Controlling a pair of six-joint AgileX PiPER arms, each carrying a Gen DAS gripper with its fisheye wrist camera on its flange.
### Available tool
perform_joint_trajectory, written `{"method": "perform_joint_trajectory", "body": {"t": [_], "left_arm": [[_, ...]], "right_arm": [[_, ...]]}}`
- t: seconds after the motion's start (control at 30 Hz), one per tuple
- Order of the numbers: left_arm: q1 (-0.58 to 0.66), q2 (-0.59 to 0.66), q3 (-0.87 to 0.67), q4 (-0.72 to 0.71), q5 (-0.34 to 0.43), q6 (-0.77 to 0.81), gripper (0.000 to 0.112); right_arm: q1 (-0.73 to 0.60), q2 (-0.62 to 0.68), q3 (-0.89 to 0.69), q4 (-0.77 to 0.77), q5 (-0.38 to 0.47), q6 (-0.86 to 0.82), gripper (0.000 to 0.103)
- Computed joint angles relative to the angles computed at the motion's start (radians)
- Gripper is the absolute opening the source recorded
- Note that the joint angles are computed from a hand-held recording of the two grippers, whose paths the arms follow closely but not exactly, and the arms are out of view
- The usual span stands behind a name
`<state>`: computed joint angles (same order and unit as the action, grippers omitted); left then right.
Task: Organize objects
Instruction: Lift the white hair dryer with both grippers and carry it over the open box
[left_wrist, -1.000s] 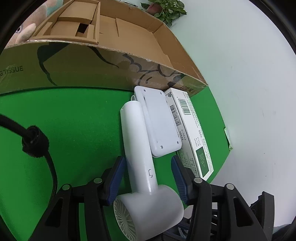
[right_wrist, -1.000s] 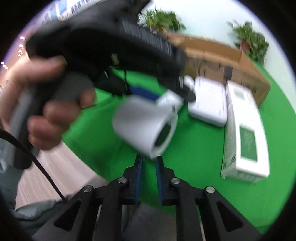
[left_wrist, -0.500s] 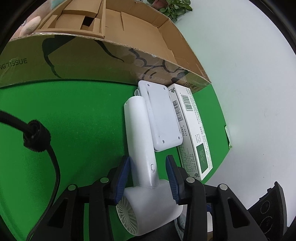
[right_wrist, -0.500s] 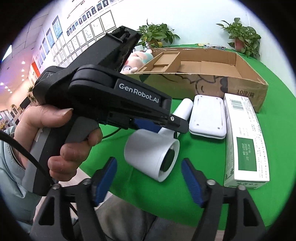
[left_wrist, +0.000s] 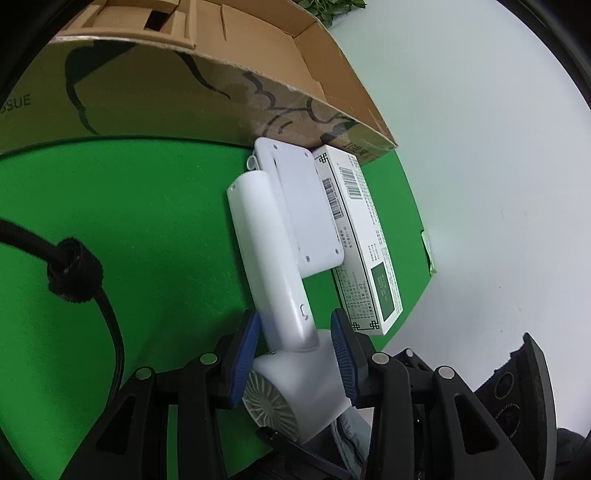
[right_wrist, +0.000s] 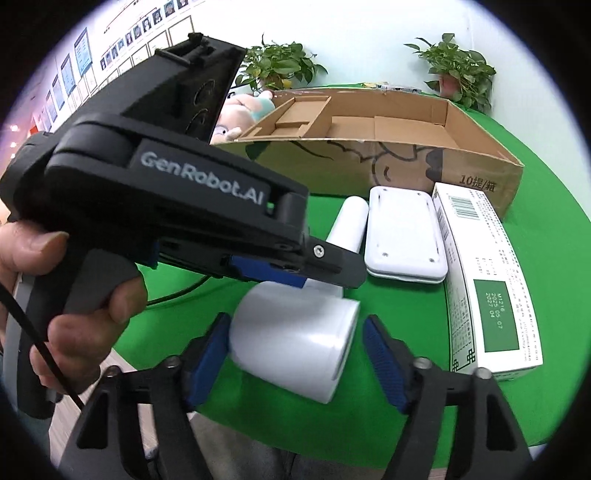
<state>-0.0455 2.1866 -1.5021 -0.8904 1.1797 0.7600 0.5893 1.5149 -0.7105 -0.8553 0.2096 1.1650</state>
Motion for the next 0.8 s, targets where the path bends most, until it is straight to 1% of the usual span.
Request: {"method": "perform_joint_trajectory", "body": {"t": [0.03,0.07,0.13,0.23,0.33,0.4,0.47,0.53,0.67,0.7,0.8], "left_arm": [[-0.003,-0.001,0.004,0.000,-0.001,0.000,0.038],[-0.005,-0.001,0.006,0.001,-0.002,-0.001,0.038],[-0.011,-0.007,0.015,0.009,-0.025,-0.009,0.040],[-0.005,-0.007,0.023,-0.017,-0.033,-0.013,0.040],[-0.014,-0.024,0.039,-0.022,-0.053,-0.019,0.039],[-0.022,-0.039,0.055,-0.023,-0.068,-0.015,0.038],[-0.031,-0.069,0.092,-0.026,-0.112,-0.008,0.035],[-0.036,-0.086,0.115,-0.034,-0.127,-0.009,0.035],[-0.047,-0.134,0.169,-0.053,-0.154,-0.014,0.034],[-0.048,-0.148,0.183,-0.063,-0.158,-0.011,0.034],[-0.056,-0.213,0.227,-0.080,-0.184,-0.013,0.033]], "right_arm": [[0.009,-0.006,0.007,-0.056,0.015,0.046,0.063],[0.009,-0.011,0.014,-0.072,0.015,0.057,0.063],[0.004,-0.027,0.030,-0.039,0.009,0.026,0.062],[0.029,-0.049,0.058,-0.115,0.024,0.104,0.060],[0.057,-0.056,0.062,-0.119,0.046,0.113,0.059],[0.059,-0.056,0.060,-0.102,0.050,0.092,0.060],[0.056,-0.052,0.054,-0.066,0.050,0.046,0.059],[0.054,-0.053,0.051,-0.021,0.056,-0.013,0.059],[0.058,-0.058,0.051,0.007,0.063,-0.048,0.059],[0.055,-0.061,0.055,-0.012,0.058,-0.027,0.059],[0.056,-0.083,0.075,-0.152,0.042,0.112,0.059]]}}
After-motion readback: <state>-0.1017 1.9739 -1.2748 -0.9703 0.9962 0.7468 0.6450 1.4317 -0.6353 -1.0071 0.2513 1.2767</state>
